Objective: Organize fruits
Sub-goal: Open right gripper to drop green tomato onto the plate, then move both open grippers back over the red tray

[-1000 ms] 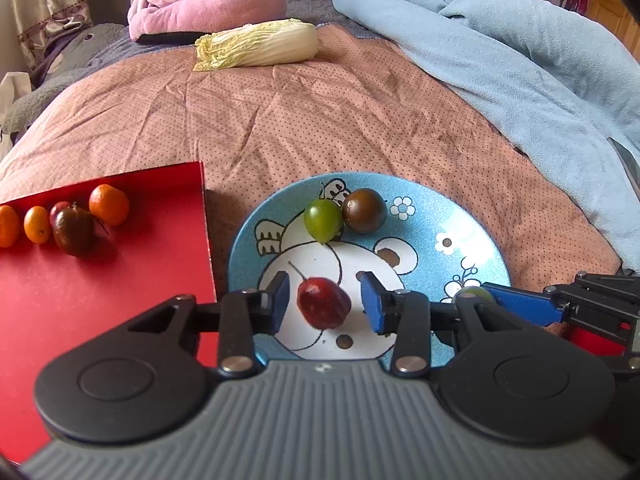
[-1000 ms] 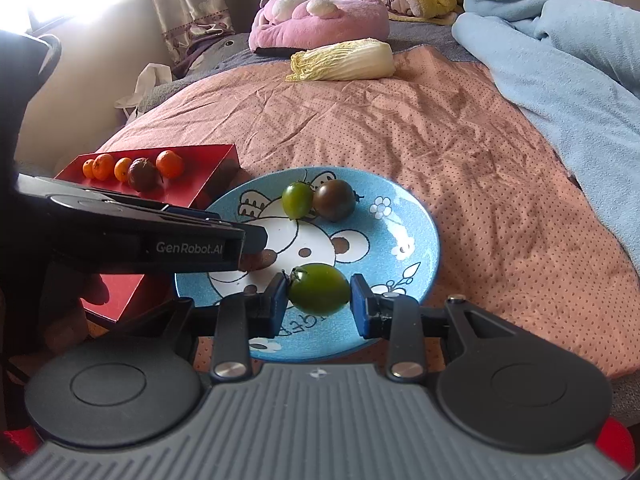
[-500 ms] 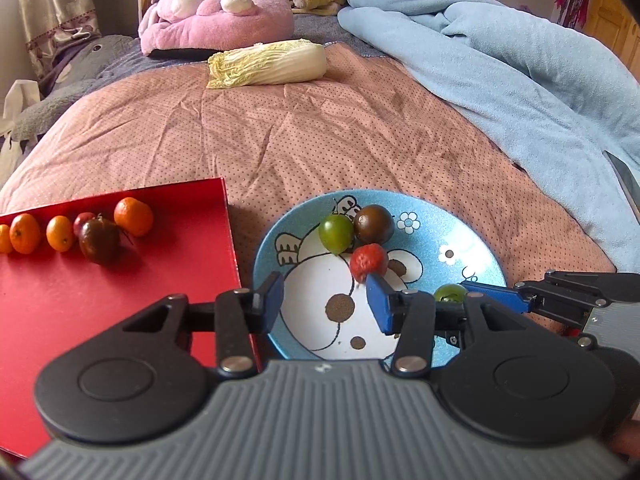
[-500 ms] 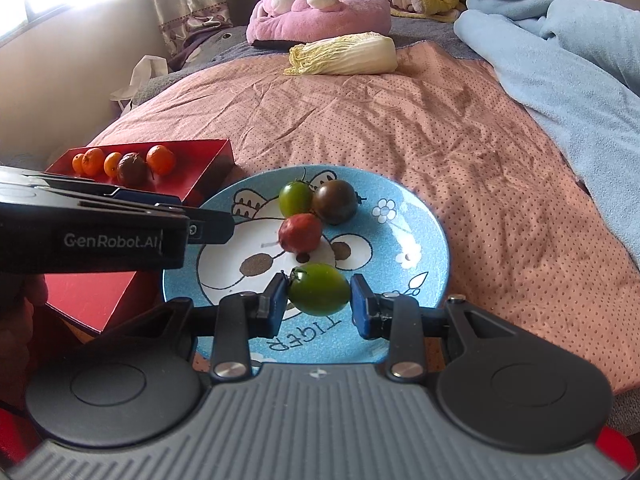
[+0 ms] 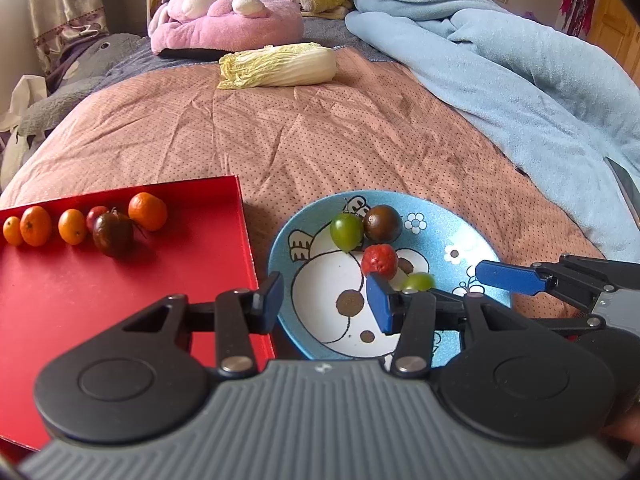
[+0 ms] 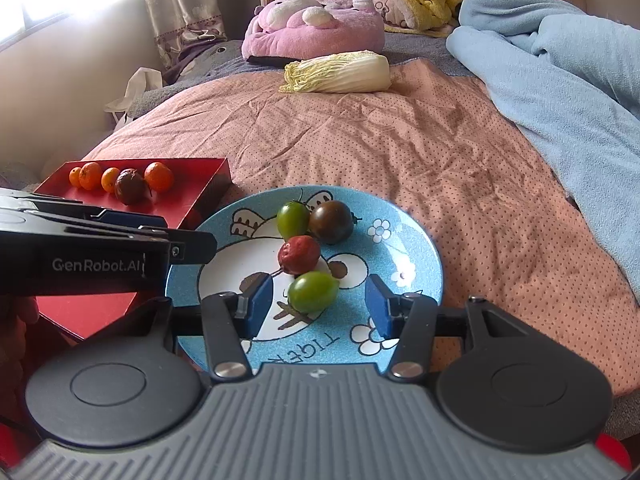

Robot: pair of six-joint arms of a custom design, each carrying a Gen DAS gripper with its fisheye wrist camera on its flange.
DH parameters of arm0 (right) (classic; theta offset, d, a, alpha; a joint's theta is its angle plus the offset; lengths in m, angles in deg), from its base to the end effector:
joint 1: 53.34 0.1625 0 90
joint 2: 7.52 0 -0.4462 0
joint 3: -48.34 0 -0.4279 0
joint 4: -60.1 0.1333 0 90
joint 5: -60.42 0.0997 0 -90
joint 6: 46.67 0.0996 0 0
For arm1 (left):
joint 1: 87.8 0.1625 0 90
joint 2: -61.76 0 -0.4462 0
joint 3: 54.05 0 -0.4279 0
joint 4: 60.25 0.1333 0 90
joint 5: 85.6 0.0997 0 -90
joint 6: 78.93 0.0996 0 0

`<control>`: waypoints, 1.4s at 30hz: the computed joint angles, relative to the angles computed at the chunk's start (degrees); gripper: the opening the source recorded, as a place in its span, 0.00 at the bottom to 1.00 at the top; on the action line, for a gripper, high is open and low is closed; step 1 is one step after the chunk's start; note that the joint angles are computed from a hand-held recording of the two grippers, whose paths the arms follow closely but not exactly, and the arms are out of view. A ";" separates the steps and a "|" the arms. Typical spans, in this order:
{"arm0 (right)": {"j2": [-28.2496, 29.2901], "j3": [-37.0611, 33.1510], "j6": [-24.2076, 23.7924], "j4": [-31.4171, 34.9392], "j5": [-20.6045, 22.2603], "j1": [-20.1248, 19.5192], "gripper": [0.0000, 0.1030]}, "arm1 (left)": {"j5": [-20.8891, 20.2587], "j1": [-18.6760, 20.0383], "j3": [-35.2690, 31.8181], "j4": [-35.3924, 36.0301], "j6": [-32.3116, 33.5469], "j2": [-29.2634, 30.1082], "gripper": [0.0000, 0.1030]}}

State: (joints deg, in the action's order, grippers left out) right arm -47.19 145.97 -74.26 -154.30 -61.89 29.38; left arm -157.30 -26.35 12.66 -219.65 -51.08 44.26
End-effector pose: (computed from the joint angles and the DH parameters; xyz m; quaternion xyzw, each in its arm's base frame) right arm -0.0077 -0.6921 0.1424 -0.0084 -0.8178 0.4323 0.3797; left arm -0.2527 -0.8089 -0.0816 0.4348 0.8698 -0.1740 0.1555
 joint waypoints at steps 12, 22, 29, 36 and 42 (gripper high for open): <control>-0.42 0.62 -0.03 -0.99 0.07 0.83 0.66 | 0.11 0.23 0.74 -1.21 -0.08 -0.85 0.47; -0.56 0.77 -0.24 -1.07 0.03 1.76 0.71 | 0.52 0.49 1.28 -1.97 -0.88 -1.57 0.47; -0.15 -0.13 -1.11 -0.31 -0.10 2.79 0.76 | 0.67 0.83 1.40 -2.56 -1.29 -2.02 0.47; 0.42 -1.53 -2.11 1.39 0.23 3.67 0.76 | 1.60 1.40 0.86 -2.79 -2.03 -2.29 0.47; 1.28 -3.08 -2.72 2.95 0.38 4.41 0.76 | 2.56 1.99 0.39 -2.93 -2.51 -2.50 0.47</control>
State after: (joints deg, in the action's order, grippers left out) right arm -45.91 142.89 -76.97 -151.35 -61.51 33.79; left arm -154.74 -24.36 13.05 -222.58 -53.58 41.75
